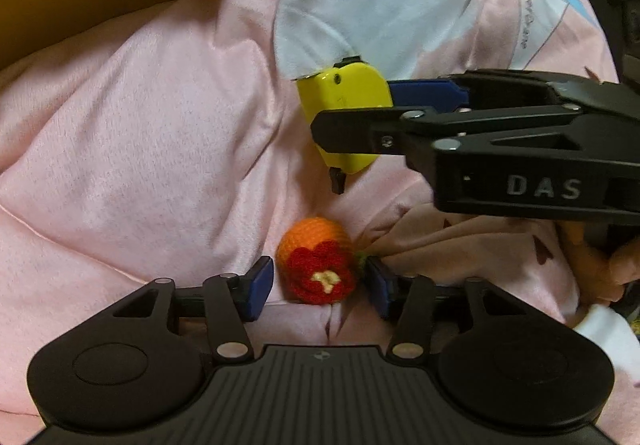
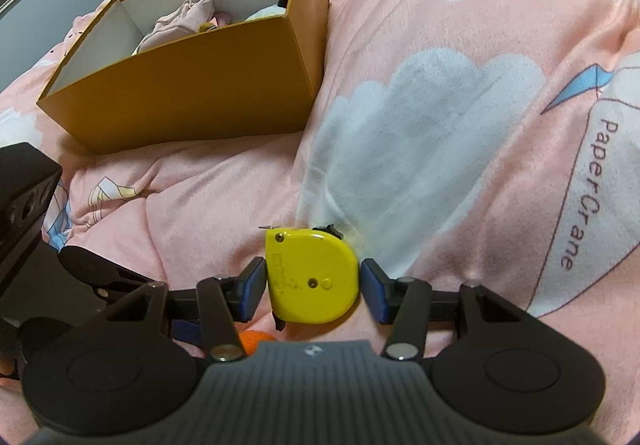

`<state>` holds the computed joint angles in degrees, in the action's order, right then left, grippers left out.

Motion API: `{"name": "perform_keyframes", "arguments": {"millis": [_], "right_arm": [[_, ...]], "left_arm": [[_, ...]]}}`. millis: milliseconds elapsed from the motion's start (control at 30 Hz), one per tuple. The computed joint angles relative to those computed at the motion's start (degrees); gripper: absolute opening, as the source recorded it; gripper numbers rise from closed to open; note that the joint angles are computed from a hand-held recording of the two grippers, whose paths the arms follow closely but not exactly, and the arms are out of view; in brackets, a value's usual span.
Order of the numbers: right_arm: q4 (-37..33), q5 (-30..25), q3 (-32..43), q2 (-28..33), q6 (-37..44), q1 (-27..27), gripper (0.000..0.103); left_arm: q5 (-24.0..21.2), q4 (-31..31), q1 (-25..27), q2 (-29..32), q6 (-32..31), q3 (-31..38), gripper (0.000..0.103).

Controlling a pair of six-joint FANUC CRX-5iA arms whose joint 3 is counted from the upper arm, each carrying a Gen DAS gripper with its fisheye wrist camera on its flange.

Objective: Organize objects
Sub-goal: 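Grasp the yellow tape measure with the right gripper while the left approaches the crocheted fruit, then grasp the crocheted fruit with the left gripper while the right carries the tape measure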

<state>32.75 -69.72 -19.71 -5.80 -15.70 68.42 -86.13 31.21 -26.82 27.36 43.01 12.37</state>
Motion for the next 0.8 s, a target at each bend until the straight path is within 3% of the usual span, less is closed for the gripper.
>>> {"name": "perform_keyframes", "arguments": {"millis": [200,467,800], "right_arm": [[0.39,-0.44,0.0,-0.01,-0.36,0.35,0.054],[2.4,-1.61,0.49,0.08,-0.54,1.4,0.053],[7.41,-1.63,3.43,0.24,3.72,-0.18,0.053]], "left_arm": [[6.48,0.38,0.68,-6.62,-3.31,-6.23,0.05],[13.57,6.47,4.38,-13.39,-3.99,-13.09,0.049],[21.29,11.0,6.27,-14.17,-1.12,-7.96,0.049]]}}
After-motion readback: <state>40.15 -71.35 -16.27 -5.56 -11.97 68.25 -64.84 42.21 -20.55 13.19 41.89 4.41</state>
